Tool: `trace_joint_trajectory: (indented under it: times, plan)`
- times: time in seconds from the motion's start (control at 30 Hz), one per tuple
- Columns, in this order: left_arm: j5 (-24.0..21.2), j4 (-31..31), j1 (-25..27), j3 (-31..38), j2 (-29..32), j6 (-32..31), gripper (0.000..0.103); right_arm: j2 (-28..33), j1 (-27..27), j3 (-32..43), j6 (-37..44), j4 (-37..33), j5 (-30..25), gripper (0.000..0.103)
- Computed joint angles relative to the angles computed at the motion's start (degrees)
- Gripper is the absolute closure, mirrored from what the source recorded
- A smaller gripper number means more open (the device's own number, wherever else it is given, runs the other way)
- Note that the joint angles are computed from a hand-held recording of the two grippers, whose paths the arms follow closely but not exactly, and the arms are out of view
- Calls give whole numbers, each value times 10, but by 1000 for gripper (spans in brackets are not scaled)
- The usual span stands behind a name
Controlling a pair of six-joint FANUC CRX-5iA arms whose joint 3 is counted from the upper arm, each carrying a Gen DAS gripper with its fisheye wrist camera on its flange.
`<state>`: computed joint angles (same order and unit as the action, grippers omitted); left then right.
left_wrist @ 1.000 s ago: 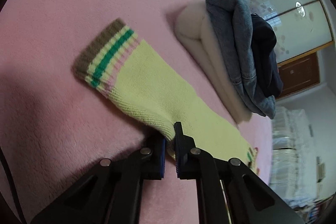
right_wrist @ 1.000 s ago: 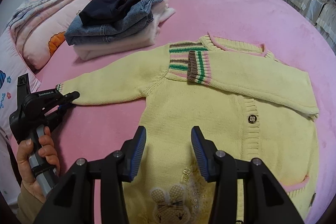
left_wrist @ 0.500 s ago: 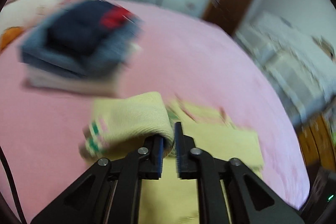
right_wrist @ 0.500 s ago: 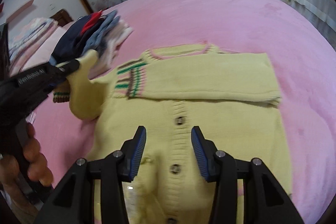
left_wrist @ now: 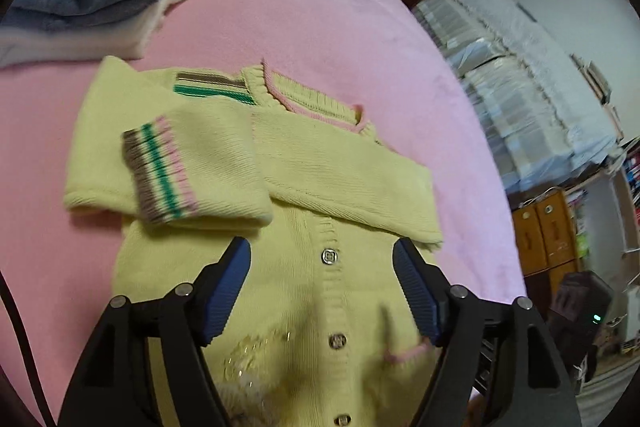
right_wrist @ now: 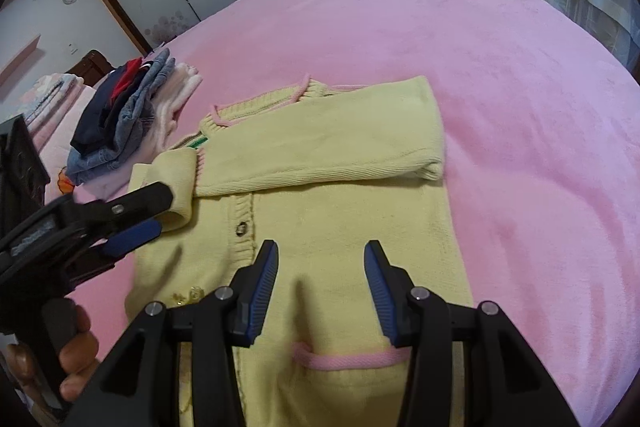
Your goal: Fold large clothes
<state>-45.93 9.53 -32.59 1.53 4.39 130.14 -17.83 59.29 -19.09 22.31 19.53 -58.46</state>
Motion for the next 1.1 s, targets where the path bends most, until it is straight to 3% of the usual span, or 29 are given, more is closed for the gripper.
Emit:
trace_joint_trajectory:
  times: [0.27, 0.43, 0.5, 0.7, 0.97, 1.0, 1.03, 1.07, 1.1]
  plan:
    - [-36, -101, -11, -52, -104, 123, 29, 50, 21, 44, 95, 3, 47, 58]
    - [-89, -158, -7, -72, -148, 177, 29, 93, 57, 58, 184, 73, 87, 58]
    - [-95, -158, -1, -90, -165, 185, 29, 117, 70, 60, 225, 114, 95, 58]
    - [-98, -146, 21, -132, -196, 201, 29, 156, 79, 73, 337, 139, 120, 58]
    - [-82, -124, 35, -168, -219, 201, 29, 225, 94, 108, 443, 183, 54, 59]
    - [-83, -126, 34, -167, -218, 203, 29, 229, 93, 112, 449, 181, 49, 65]
    - [-84, -127, 33, -166, -217, 204, 29, 233, 90, 122, 455, 168, 43, 88]
    - [-85, -128, 32, -164, -216, 205, 29, 236, 87, 131, 453, 159, 37, 96]
    - [-84, -127, 32, -164, -215, 206, 29, 232, 79, 139, 438, 144, 40, 96]
